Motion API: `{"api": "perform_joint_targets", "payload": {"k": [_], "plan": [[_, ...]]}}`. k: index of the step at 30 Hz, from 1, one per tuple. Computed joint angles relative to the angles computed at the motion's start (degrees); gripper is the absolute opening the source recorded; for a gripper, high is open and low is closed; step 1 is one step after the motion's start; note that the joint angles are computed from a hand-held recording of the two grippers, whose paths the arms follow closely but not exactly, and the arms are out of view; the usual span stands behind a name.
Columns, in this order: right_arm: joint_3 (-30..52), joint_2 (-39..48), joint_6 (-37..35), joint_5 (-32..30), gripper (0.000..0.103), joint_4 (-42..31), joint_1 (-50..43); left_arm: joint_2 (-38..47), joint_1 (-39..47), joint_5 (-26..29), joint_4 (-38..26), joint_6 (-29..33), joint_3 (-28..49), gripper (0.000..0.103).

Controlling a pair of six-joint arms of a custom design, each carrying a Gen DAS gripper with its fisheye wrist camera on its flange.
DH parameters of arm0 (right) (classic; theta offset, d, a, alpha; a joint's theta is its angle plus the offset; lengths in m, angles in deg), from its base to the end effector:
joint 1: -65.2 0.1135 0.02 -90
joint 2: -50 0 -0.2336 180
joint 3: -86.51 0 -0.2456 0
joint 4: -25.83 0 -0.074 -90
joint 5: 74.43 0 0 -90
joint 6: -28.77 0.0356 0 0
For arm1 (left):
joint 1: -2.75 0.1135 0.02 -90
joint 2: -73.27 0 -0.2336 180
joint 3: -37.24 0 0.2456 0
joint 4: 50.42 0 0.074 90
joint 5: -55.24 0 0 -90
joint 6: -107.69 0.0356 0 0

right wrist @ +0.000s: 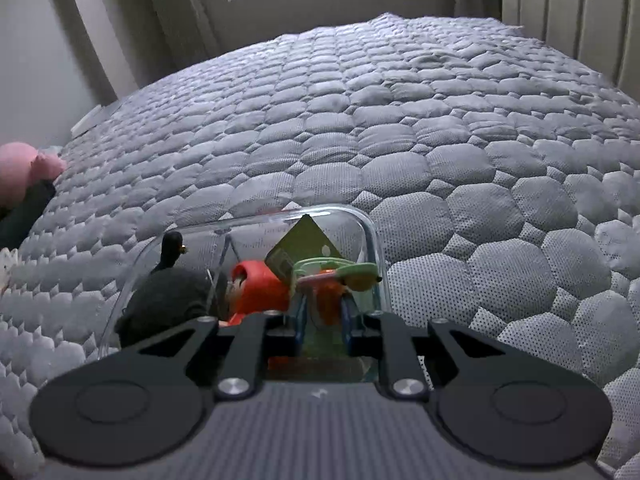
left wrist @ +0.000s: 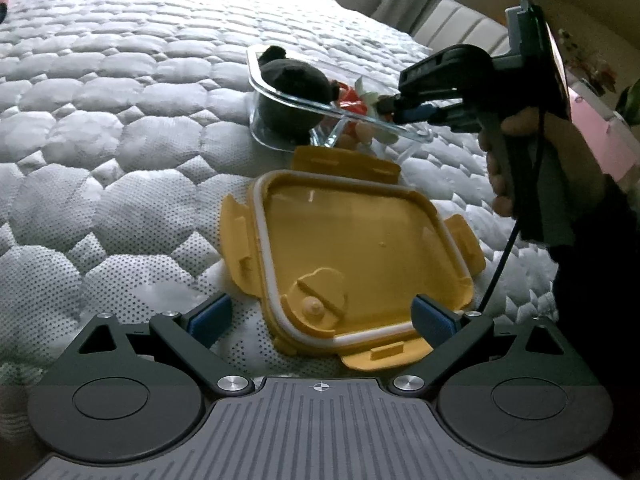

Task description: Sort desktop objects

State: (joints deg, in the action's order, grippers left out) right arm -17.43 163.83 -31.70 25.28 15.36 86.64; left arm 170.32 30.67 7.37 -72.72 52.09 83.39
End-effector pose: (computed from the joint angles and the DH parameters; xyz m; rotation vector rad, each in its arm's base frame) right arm 0.3570 0.1337 0.0954 0.2475 2.3947 0.2104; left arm 0.2167 0.0878 0.0586 0.2776 2.4379 -0.6202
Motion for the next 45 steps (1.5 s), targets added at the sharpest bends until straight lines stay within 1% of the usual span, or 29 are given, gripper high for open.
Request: {"api": "perform_joint_targets", "payload": {"k": [1, 2, 3, 4, 6, 7, 8, 11, 14, 16, 18, 20, 21, 22, 23, 24, 25, 27, 29, 30, 31, 32, 34, 36, 38, 39, 41, 45], "plan": [[0.89, -0.30, -0.29, -1.12, 0.020, -2.52, -0.35, -0.34, 0.03, 0.10, -0.07, 0.49, -0.28, 0.099], [1.33, -1.36, -0.64, -4.26, 0.021, -5.25, -1.13, -0.65, 0.09, 0.20, -0.13, 0.90, -0.53, 0.099], [-0.45, -3.36, -0.51, -6.68, 0.021, -4.19, -1.82, -0.79, 0.16, 0.32, -0.14, 1.01, -0.58, 0.099], [-3.09, -5.77, -0.07, -7.32, 0.021, -1.54, -2.16, -0.67, 0.16, 0.41, -0.25, 0.81, -0.38, 0.099], [-7.37, -9.80, 0.53, -2.84, 0.021, 4.52, -1.45, -0.25, -0.13, 0.30, -0.24, 0.07, -0.01, 0.099], [-8.06, -10.38, 0.15, -0.51, 0.023, 6.52, -1.04, -0.11, -0.29, 0.21, -0.19, -0.22, 0.07, 0.099], [-7.05, -9.53, -0.72, 0.77, 0.024, 6.92, -0.92, -0.23, -0.35, 0.14, -0.20, -0.12, -0.07, 0.099], [-1.89, -3.90, -1.40, -0.85, 0.023, 5.11, -1.68, -1.60, -0.02, 0.24, -0.40, 0.86, -0.95, 0.099], [0.93, 0.11, 0.90, -1.56, 0.021, 3.10, -1.85, -2.66, 0.77, 0.47, -0.72, 1.52, -1.29, 0.099], [-0.22, -0.76, 1.02, 0.09, 0.021, 3.08, -0.79, -2.05, 1.18, 0.59, -1.04, 1.20, -0.52, 0.099], [-1.12, -2.17, -0.09, 0.11, 0.021, 2.53, -0.28, -1.03, 0.99, 0.54, -0.96, 0.20, 0.26, 0.099], [-2.48, -3.37, -0.58, 1.00, 0.021, 4.12, 0.27, -0.45, 0.55, 0.41, -0.84, -0.19, 0.47, 0.099], [-3.29, -3.87, -0.96, 3.03, 0.021, 5.56, 0.98, -0.41, 0.28, 0.31, -0.78, -0.13, 0.36, 0.099], [-3.34, -3.90, -1.62, 5.24, 0.024, 6.45, 1.62, -0.69, 0.03, 0.22, -0.70, 0.16, 0.04, 0.099], [-2.20, -3.22, -2.42, 6.55, 0.029, 6.11, 2.03, -1.08, -0.06, 0.25, -0.71, 0.50, -0.28, 0.099], [-0.30, -2.17, -3.01, 6.54, 0.039, 4.80, 2.16, -1.47, -0.12, 0.32, -0.75, 0.80, -0.56, 0.099], [1.60, -1.01, -3.32, 6.17, 0.045, 3.71, 2.26, -1.75, -0.09, 0.46, -0.83, 0.93, -0.72, 0.099], [6.82, 2.36, -4.21, 7.49, 0.045, 0.34, 3.02, -1.96, 0.00, 0.53, -0.87, 0.93, -0.85, 0.099], [13.79, 6.80, -4.84, 9.13, 0.045, -5.36, 3.62, -2.09, 0.32, 0.36, -0.98, 1.17, -0.95, 0.099], [18.10, 9.51, -4.62, 10.01, 0.043, -9.38, 3.70, -2.11, 0.74, 0.41, -1.22, 1.49, -0.90, 0.099], [20.91, 11.47, -4.36, 10.12, 0.034, -11.93, 3.50, -2.10, 1.18, 0.51, -1.45, 1.80, -0.83, 0.099], [22.23, 12.71, -4.05, 8.84, 0.026, -12.71, 3.03, -2.02, 1.68, 0.73, -1.69, 2.13, -0.69, 0.099], [19.60, 11.68, -2.86, 6.46, 0.013, -9.65, 2.32, -1.35, 2.47, 1.07, -1.99, 2.42, -0.08, 0.099], [14.75, 8.73, -2.02, 5.91, 0.005, -5.16, 2.42, -0.29, 2.70, 1.22, -2.07, 2.08, 0.70, 0.099], [10.54, 5.62, -2.34, 6.34, 0.004, -1.31, 2.89, 0.79, 2.18, 1.03, -1.85, 1.46, 1.25, 0.099], [8.45, 3.94, -2.98, 6.70, 0.003, 0.77, 3.16, 0.89, 1.89, 0.90, -1.68, 1.45, 1.16, 0.099], [5.16, 0.62, -3.43, 5.76, 0.002, 3.67, 3.21, 0.49, 1.62, 0.92, -1.70, 1.82, 0.77, 0.099], [1.60, -3.29, -0.78, 0.57, 0.001, 7.48, 1.69, 0.03, 1.25, 0.88, -1.55, 1.97, 0.30, 0.099]]}}
